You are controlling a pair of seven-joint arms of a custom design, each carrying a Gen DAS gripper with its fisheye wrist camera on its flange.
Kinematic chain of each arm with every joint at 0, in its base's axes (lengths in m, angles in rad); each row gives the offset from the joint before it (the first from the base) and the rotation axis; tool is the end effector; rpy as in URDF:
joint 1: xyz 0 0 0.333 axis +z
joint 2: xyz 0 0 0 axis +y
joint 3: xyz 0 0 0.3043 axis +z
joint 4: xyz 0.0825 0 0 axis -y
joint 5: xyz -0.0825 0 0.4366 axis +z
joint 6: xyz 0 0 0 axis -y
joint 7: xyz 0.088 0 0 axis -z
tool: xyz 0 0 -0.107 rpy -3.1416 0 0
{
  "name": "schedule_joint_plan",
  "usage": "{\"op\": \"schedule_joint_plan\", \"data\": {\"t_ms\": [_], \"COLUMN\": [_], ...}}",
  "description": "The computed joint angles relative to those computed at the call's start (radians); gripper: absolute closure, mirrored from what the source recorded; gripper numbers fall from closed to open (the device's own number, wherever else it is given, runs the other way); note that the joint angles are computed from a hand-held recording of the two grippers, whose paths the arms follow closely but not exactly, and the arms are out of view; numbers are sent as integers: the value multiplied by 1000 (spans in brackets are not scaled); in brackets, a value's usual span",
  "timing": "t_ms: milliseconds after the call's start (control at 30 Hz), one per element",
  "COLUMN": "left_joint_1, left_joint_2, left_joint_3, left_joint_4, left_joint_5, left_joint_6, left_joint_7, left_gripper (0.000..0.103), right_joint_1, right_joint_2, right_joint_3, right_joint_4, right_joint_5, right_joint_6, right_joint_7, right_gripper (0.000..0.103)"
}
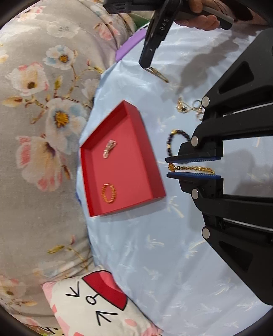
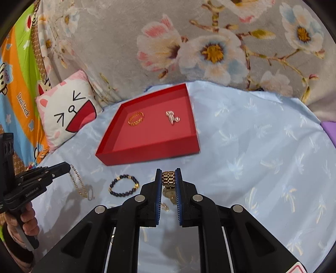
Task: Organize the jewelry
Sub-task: 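Carry the watch and chain into the red box and open both tools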
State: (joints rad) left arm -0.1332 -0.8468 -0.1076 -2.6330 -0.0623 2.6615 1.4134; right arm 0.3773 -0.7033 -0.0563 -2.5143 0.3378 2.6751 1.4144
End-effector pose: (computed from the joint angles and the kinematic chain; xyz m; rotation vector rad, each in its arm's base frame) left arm 0.3978 -0.1012 0.5807 -1.7068 1.7818 -0.9289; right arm 0.4297 0.1287 0.5896 -1.7832 1.3985 -0.3776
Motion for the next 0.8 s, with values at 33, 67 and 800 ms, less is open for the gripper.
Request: {"op": "schedule_joint_plan", "data": {"t_ms": [33, 67, 800], "left_joint_1": [0, 1, 103], "left_joint_2": [12, 29, 473], "left_joint_3": [3, 6, -33], "left_joint_4": [16, 36, 432], "left_joint_5": [1, 3, 105], "left_joint_6": [6, 15, 42], "left_joint_7": [5, 11, -35], "left_gripper": [95, 95, 95], "right_joint_1": [4, 6, -83], "right_joint_2": [11, 26, 526], "right_joint_3": [-4, -7, 62], "right_joint_4": [15, 33, 544], "right_joint_5": [3, 5, 10], "right_joint_6": [2, 3, -142], "right_joint_7": [-4, -9, 27], "right_gripper": [92, 92, 92]}}
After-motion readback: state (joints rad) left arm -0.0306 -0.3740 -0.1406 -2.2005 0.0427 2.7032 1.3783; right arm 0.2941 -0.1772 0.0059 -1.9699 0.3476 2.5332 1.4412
